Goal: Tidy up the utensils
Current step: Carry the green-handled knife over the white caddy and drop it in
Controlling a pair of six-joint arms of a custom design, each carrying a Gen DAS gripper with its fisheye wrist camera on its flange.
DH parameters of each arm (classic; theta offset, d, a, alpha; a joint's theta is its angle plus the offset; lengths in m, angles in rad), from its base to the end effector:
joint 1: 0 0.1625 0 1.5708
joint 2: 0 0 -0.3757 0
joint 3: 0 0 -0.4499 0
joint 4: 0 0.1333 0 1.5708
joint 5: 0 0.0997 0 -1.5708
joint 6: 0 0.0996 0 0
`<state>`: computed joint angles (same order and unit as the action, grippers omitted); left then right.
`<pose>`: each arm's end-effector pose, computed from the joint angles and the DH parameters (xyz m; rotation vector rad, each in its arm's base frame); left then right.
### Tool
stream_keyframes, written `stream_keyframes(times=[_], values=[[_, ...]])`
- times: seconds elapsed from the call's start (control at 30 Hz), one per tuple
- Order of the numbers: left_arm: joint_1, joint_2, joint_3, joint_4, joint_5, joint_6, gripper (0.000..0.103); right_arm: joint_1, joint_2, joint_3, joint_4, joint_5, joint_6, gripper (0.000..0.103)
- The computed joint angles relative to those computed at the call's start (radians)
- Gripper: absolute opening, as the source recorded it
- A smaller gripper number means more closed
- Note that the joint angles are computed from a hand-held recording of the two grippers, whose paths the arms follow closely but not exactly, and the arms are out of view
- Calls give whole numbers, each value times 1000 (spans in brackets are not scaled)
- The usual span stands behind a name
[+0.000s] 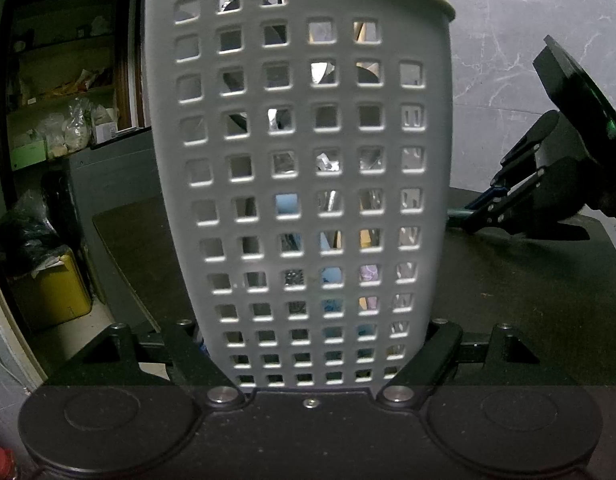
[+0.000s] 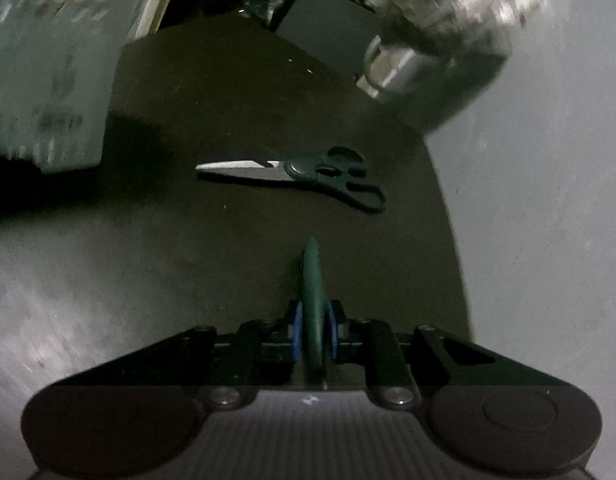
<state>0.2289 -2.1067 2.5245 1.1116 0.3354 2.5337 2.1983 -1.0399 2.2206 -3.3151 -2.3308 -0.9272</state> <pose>-0.0664 -0.2489 0.2661 0.7425 2.0198 -1.2902 0.3366 -0.3539 0.0626 1.4028 -1.7991 0.5136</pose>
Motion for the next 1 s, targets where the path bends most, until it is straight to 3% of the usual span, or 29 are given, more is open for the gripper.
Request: stream_keyframes(times=[0.3, 0.47, 0.7, 1.0], values=[[0, -4, 0, 2, 1, 2, 82, -62, -146, -28, 341, 129, 326, 15], [0, -5, 1, 5, 1, -1, 82, -143, -228, -56, 517, 283, 519, 13], [11, -3, -8, -13, 4, 28, 82, -151, -268, 0, 403, 328, 515, 12], [13, 3, -11, -20, 4, 33, 82, -128, -303, 96, 72, 486, 434, 12]])
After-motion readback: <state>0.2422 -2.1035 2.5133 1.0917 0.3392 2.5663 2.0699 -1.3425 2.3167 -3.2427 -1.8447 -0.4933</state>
